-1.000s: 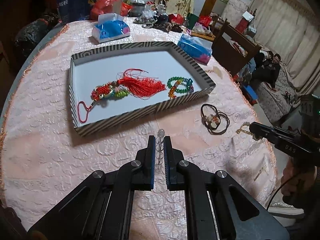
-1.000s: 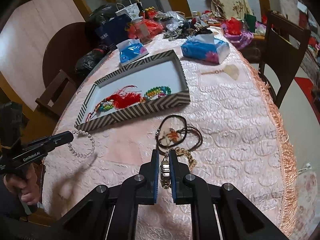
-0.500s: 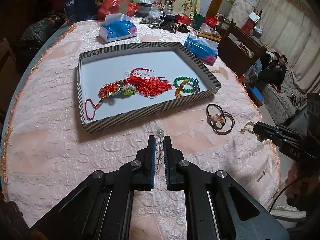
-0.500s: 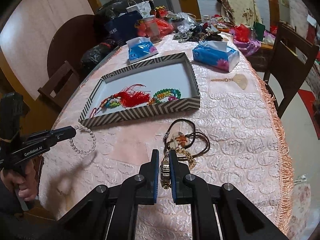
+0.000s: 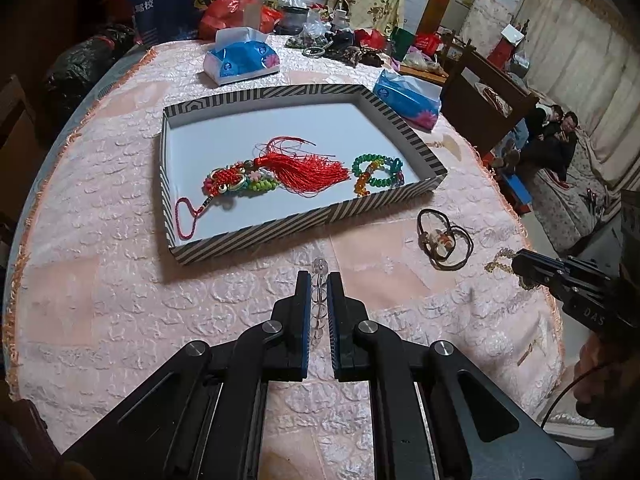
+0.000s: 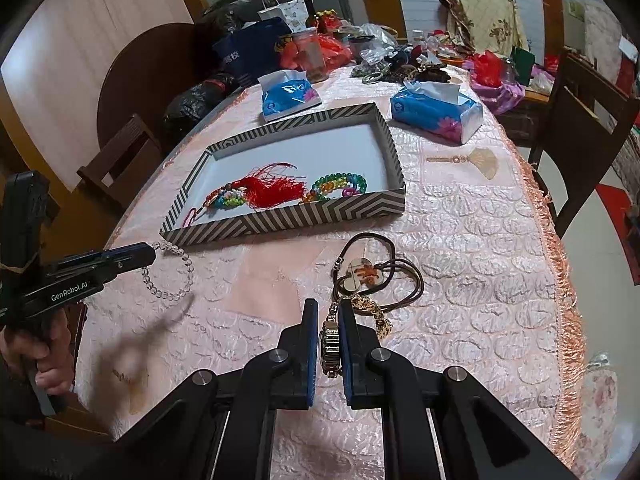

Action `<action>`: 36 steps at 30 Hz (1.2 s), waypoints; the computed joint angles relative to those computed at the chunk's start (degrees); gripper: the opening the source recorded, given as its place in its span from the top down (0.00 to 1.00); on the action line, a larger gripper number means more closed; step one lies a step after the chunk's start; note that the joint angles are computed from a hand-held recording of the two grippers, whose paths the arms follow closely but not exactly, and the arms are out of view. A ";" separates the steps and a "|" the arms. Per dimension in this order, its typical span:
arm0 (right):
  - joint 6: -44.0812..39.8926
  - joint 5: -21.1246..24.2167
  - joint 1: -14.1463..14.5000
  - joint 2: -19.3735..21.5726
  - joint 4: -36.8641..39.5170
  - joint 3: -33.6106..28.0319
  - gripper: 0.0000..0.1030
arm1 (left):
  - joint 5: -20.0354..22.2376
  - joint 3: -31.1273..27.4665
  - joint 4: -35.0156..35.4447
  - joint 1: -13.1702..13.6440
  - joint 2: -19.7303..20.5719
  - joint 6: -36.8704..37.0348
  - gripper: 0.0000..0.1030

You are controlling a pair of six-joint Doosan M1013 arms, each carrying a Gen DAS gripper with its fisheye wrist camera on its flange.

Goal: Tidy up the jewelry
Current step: 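Hold the crystal bracelet and gold watch raised above the tablecloth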

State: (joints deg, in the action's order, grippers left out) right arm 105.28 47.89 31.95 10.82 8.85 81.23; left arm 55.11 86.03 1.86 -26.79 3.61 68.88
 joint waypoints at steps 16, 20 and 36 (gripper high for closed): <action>-0.28 -0.22 0.15 1.06 -1.71 -1.51 0.91 | 0.34 -0.61 -0.14 0.62 0.68 0.07 0.94; -1.22 -0.64 -0.17 1.44 -0.39 -2.00 0.91 | 0.46 -0.90 -0.10 0.73 1.05 0.14 0.94; -3.50 2.55 -0.20 3.22 -0.57 -4.53 0.91 | 1.40 -2.42 0.38 0.85 2.36 -0.45 0.94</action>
